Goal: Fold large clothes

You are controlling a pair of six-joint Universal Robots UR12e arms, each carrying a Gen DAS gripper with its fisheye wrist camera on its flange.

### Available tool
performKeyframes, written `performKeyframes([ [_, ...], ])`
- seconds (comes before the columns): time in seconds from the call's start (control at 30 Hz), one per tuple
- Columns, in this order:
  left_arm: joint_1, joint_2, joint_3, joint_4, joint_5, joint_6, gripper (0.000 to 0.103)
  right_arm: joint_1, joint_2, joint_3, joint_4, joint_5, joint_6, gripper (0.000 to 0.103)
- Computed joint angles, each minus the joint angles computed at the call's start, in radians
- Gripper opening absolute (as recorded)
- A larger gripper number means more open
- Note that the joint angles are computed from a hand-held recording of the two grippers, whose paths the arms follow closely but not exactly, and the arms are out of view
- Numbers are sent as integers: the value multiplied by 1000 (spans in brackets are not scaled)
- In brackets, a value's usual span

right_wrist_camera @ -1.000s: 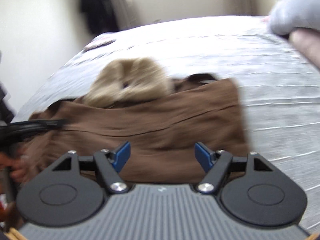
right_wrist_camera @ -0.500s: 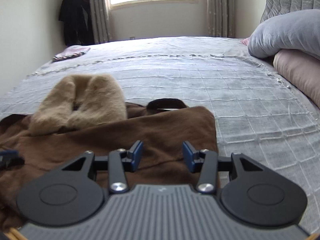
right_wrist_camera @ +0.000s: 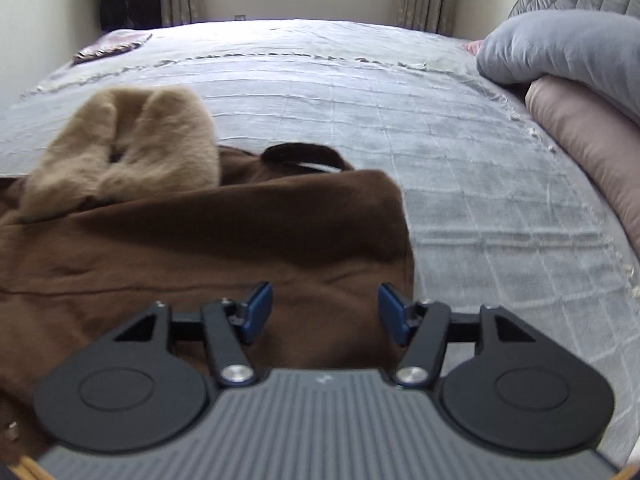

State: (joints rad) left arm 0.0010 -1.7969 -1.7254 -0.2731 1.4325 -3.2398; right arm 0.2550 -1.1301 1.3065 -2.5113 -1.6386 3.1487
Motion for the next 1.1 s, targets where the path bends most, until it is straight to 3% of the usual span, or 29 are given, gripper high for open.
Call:
performKeyframes([
  [0.1, 27, 46, -37, -23, 36, -71, 77, 3, -43, 44, 31, 25, 19, 69],
  [0.17, 48, 74, -58, -55, 65, -117, 89, 7, -65, 73, 32, 39, 16, 76],
  [0.23, 68, 99, -78, -84, 110, -147, 92, 16, -81, 97, 25, 43, 8, 86],
  [0.43, 133, 159, -131, -163, 221, -210, 98, 54, -105, 145, 1, -22, -56, 91],
  [0.67, 232, 188, -167, -260, 249, -402, 102, 63, -108, 153, -1, -29, -86, 95],
  [0.73, 259, 193, -181, -257, 252, -464, 101, 61, -108, 152, 0, -29, -77, 96],
  [0.8, 289, 196, -213, -179, 230, -512, 101, 57, -107, 153, 6, -18, -69, 96],
  [1.0, 324, 167, -236, -19, 252, -591, 96, 56, -101, 151, 9, -15, -67, 97],
  [1.1, 311, 141, -221, 1, 353, -603, 67, 56, -100, 149, 7, -16, -65, 97],
])
